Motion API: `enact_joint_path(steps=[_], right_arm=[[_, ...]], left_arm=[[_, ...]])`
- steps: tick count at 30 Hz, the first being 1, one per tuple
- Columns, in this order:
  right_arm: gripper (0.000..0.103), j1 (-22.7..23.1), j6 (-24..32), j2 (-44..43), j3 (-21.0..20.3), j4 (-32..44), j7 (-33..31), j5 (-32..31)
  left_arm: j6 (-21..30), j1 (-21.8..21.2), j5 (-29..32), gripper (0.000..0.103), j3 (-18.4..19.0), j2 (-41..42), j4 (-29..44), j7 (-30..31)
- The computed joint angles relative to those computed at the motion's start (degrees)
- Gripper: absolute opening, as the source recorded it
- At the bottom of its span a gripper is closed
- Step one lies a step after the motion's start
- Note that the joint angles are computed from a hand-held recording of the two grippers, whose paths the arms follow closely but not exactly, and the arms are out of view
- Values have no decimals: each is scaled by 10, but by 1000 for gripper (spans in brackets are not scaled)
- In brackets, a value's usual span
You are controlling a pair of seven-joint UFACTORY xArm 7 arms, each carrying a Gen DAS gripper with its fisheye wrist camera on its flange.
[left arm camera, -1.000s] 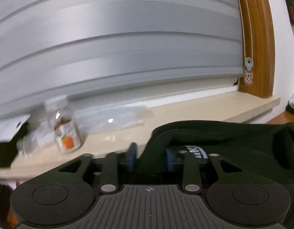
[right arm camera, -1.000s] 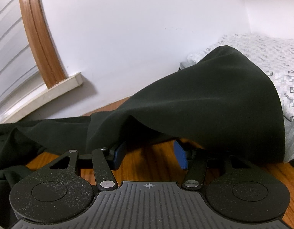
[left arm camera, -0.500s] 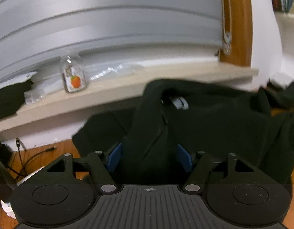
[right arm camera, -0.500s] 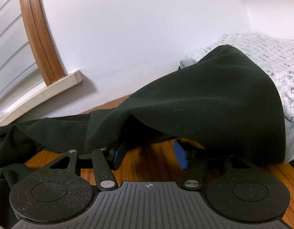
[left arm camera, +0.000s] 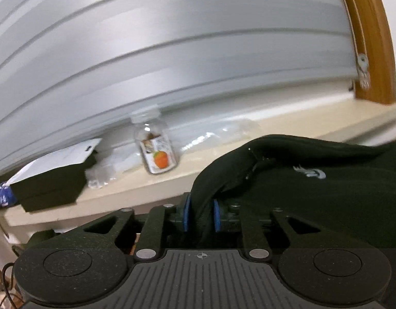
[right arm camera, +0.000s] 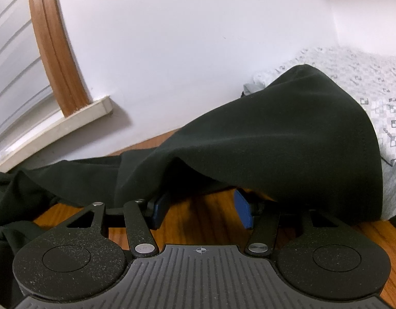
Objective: Fold clothes
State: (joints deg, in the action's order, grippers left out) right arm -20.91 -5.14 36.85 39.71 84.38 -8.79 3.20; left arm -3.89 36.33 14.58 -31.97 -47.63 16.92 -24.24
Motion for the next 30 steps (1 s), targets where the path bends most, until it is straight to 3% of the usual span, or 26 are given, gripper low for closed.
enact_joint_path(steps=[4,10,15,18,23,27,28,30], right_arm=[[56,16,14,-5,-18,6,0,4],[56,22,11,-9,-23,4,-15,19],[58,30,2,-14,-31,-1,-15,19],[61,57,-5,-26,-65,-6,-4,15],[62,169,-28,-59,-192,-17,23,-6],[62,167,-47,-65,-165,-31,30,-44],[63,171,-48,-66,-162,-34,27,-57],[65,215,-45,-75,-199,-39,21,-74]], left_arm=[[2,0,4,46,-25,-27,-6,-8],[1,1,4,54,-35,-63,-5,-29],[-19,-95,-10,57,29,-22,-4,-14],[-45,-139,-24,59,31,30,10,-7],[-110,-133,-47,59,-39,159,69,18],[-148,-64,-67,59,-137,275,151,68],[-156,-36,-73,59,-172,306,173,92],[-154,45,-101,59,-269,363,217,155]])
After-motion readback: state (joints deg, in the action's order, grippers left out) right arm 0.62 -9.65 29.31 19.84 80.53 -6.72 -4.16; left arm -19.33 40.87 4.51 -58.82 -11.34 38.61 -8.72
